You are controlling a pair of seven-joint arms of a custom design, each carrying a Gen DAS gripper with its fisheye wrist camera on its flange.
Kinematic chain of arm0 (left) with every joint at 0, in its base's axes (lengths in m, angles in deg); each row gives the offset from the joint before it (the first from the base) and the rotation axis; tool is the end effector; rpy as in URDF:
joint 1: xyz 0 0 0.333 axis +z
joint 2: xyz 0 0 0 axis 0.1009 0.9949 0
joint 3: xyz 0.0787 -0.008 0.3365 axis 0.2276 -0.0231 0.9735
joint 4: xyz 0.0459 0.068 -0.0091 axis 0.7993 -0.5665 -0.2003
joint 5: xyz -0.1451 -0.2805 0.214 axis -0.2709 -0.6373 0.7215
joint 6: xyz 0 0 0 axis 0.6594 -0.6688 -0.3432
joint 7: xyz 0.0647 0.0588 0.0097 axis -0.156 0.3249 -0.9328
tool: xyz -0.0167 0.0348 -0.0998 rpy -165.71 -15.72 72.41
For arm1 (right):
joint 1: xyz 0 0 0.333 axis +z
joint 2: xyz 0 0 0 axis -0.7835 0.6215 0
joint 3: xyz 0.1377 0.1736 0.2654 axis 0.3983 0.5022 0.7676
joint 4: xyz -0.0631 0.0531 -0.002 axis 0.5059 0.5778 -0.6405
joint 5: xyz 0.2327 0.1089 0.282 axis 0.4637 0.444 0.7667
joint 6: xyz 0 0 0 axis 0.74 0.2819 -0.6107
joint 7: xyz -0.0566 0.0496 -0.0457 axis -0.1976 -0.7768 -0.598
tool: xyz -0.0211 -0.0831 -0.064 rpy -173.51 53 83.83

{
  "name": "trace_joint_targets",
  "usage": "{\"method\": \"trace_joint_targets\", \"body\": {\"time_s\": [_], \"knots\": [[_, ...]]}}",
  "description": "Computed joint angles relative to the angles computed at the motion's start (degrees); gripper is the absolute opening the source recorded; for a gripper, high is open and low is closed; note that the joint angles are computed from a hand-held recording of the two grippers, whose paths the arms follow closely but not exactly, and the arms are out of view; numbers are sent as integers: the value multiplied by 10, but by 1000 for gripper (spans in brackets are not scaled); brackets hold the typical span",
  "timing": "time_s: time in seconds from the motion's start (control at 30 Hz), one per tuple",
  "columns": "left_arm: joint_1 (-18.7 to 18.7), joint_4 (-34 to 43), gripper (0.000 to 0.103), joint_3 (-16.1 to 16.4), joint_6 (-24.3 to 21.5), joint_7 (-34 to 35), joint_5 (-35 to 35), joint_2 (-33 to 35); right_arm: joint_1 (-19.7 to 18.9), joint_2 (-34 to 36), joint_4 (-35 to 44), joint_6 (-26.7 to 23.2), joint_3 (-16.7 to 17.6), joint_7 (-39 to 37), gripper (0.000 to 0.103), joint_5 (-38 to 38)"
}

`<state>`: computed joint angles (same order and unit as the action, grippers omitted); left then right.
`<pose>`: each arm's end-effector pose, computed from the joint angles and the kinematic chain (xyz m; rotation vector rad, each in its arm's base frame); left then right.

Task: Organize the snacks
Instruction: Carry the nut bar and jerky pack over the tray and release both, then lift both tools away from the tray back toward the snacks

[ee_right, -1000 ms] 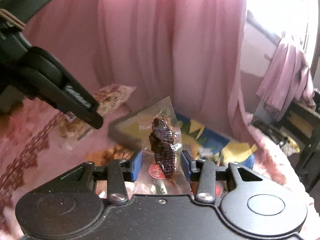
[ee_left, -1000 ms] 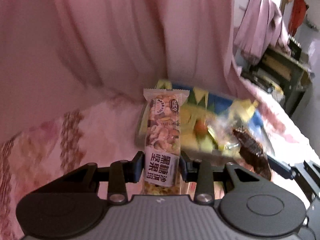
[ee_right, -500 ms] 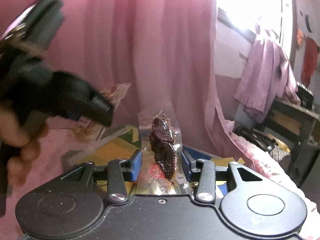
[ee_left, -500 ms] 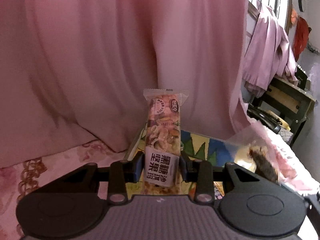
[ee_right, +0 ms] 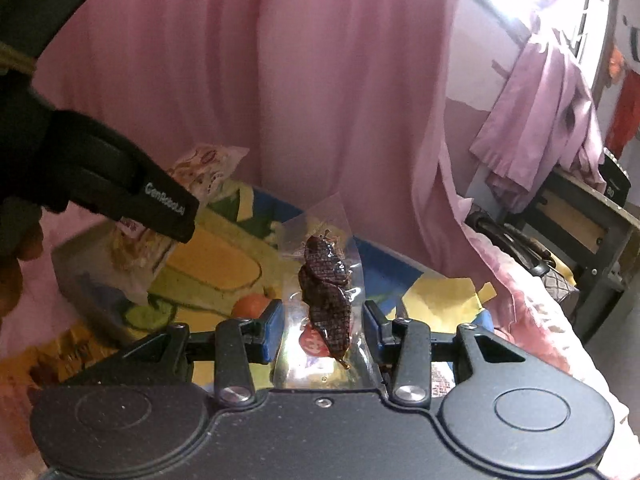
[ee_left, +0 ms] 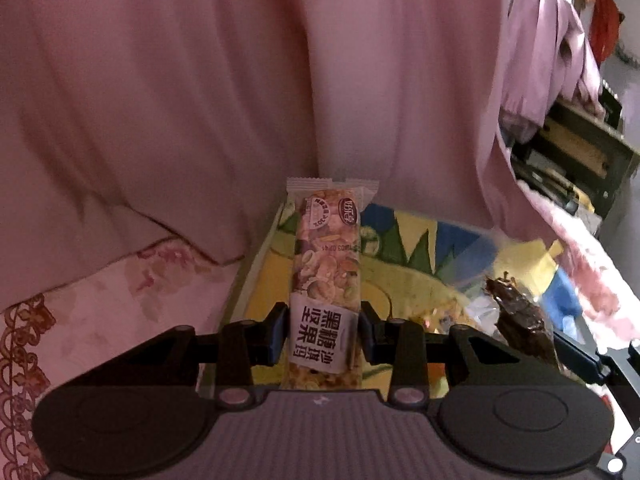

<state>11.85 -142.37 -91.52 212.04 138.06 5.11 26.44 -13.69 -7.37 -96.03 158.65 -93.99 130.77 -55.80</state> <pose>0.7200 -0.2049 0.3876 -1.4939 2.0841 -1.1856 0.6181 0.3758 0.3671 -1.7248 1.7008 -1.3896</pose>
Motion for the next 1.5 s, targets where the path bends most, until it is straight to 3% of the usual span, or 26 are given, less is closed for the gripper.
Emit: {"method": "trace_joint_targets", "body": {"time_s": [0.27, 0.77, 0.87, 1.0, 1.2, 1.3, 1.5], "knots": [[-47, 24, 40, 60, -54, -9, -1, 0, -2, 14, 11, 6, -2, -32, 45, 35], [-67, 25, 41, 87, -89, 9, -15, -7, -5, 13, 8, 26, -6, -36, 51, 67], [-61, 25, 42, 81, -97, 12, -25, -10, -4, 10, 6, 27, -9, -31, 58, 67], [-42, 14, 50, 59, -89, 29, -47, -21, 2, -6, -9, 28, -13, -4, 70, 46], [5, -36, 69, 5, -35, 60, -83, -56, 12, -58, -57, -3, -5, 89, 85, -32], [46, -74, 81, -42, 19, 73, -94, -76, 12, -94, -92, -25, 9, 144, 91, -77], [167, -166, 97, -169, 142, 57, -58, -105, 8, -167, -166, -75, 46, 238, 99, -159]]}}
